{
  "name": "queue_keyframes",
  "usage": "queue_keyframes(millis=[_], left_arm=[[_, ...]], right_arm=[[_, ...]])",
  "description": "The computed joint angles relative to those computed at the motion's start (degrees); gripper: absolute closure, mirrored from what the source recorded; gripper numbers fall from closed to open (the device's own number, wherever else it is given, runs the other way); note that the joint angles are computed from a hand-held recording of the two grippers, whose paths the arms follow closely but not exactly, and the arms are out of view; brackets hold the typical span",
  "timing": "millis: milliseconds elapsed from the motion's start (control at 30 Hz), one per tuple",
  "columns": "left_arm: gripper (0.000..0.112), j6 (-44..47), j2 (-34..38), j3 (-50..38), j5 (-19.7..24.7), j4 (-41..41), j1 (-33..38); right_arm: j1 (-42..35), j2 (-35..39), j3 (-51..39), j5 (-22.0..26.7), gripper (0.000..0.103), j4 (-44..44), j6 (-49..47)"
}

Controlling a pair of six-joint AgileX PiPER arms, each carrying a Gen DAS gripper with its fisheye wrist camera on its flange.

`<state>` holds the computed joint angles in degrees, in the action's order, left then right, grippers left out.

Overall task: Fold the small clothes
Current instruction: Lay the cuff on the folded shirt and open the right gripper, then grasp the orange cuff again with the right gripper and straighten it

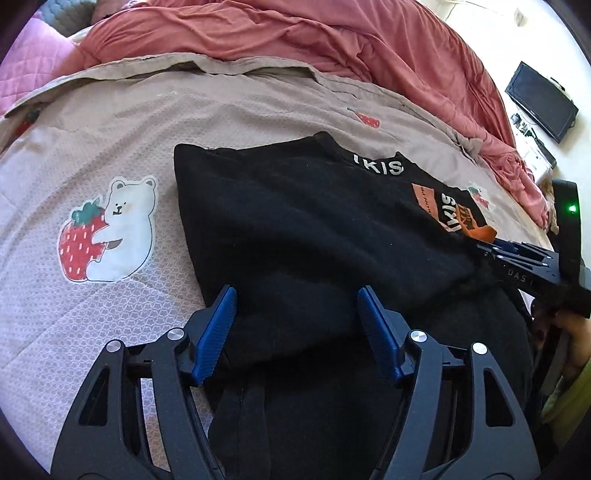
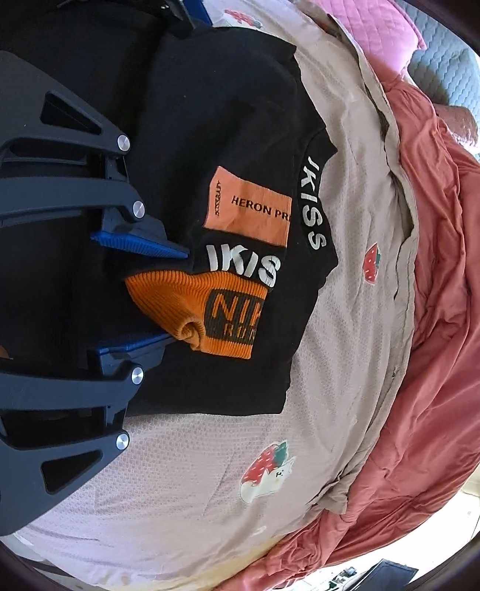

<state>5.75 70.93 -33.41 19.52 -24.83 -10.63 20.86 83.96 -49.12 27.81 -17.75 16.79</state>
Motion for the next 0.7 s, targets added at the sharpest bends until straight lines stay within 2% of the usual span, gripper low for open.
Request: queue_keyframes(millis=[100, 233, 400, 467, 600, 700], left_arm=[[0.048, -1.3, -0.3, 0.8, -1.6, 1.5, -1.1], [0.045, -5.9, -0.9, 1.3, -2.6, 5.9, -2.5], [0.041, -25.8, -1.0, 2.7, -5.5, 24.6, -6.9], [0.040, -30.7, -1.1, 3.1, -5.9, 29.2, -7.8], [0.038, -41.0, -1.4, 3.2, -5.4, 38.5, -9.5], [0.036, -54.7, -1.0, 3.2, -3.7, 51.4, -12.5]], right_arm=[[-1.3, -1.1, -0.6, 1.4, 0.061, 4.8, -5.3], [-7.3, -3.7, -0.7, 2.7, 0.053, 20.5, -22.0], [-19.1, -4.6, -0.4, 6.8, 0.050, 42.7, -44.2], [-23.1, -3.1, -1.0, 9.4, 0.051, 51.4, -50.9], [-27.1, 1.4, -3.1, 13.5, 0.050, 62.4, -58.4], [-28.0, 5.5, -5.1, 16.0, 0.051, 66.8, -61.2]])
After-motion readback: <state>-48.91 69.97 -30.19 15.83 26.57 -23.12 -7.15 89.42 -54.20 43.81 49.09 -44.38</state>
